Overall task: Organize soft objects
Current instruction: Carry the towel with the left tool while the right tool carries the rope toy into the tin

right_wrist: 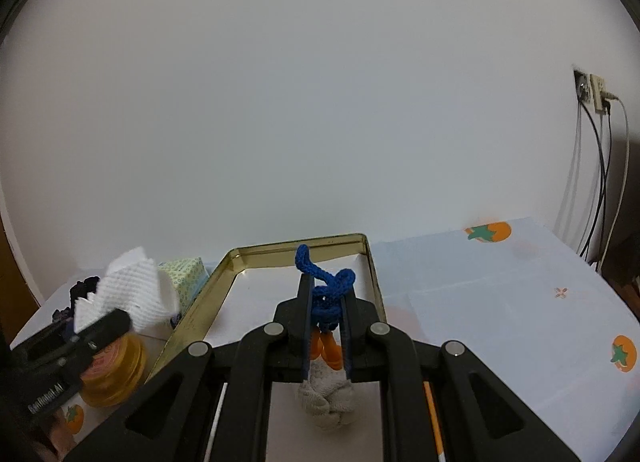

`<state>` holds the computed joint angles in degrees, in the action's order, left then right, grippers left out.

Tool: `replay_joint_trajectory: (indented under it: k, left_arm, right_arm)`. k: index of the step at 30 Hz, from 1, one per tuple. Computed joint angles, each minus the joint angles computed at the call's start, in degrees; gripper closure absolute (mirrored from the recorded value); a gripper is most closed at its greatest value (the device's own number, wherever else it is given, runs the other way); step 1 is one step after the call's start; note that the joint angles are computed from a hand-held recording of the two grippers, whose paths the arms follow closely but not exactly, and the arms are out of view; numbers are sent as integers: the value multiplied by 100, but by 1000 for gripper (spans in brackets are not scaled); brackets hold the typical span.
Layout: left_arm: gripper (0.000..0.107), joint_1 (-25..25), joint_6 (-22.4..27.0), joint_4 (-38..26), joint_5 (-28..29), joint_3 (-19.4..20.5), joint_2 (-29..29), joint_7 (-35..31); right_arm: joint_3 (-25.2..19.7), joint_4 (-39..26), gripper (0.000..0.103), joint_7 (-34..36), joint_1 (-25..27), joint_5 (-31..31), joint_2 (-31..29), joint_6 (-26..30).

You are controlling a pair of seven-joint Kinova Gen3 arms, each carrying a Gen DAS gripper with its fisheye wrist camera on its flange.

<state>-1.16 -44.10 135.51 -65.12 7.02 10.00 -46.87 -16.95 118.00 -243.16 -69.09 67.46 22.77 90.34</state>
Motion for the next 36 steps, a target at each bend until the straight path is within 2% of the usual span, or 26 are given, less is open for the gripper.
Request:
replay_joint_trajectory:
  k: [3,9,14,17,20,22,24,25,26,28,32,36]
  left_arm:
    - [73,178,234,-28,100,105,49,-62]
    - [73,477,625,-197,493,319,108,-163]
    - [73,894,1220,-456,1345,458,223,-685]
    - [73,862,1540,-631,1427,657,341,-598]
    - [57,843,1457,-563,1711,669,392,-881]
    - [24,851,1367,-481,1981,659,382,-1160]
    - [11,714,1124,-336,2260,755,368,-1488]
    - [7,805,1036,-255,2490,668,313,-1721]
    - [6,1001,926,-191,2723,475,292,-1954]
    - [5,1228,745,-50,3146,268,224,-2420]
    - [5,1127,598,175,3628,315,95,-2867]
    - [5,870,279,461,3422,234,38,-2931]
  right_arm:
    - [15,164,90,-2,190,123,-77,-297]
    - [50,65,90,161,300,193,-65,-398]
    - [92,206,90,41,527,300,-187,-779]
    - [85,362,90,-70,691,436,-301,-1073]
    - [101,610,90,-425,733,722,-391,-1301]
    - [10,754,86,-542,903,916,-494,-1556]
    - [-30,852,74,-615,1032,1043,-565,-1797]
    - [-66,907,58,-720,1072,1127,-550,-1810]
    - [-61,978,41,-918,1007,1210,-532,-1730]
    - [-149,1068,33,-1288,877,1300,-436,-1370]
    - [-226,1071,33,-1670,495,1132,-290,-572]
    - [-216,900,33,-1811,316,730,-136,-117]
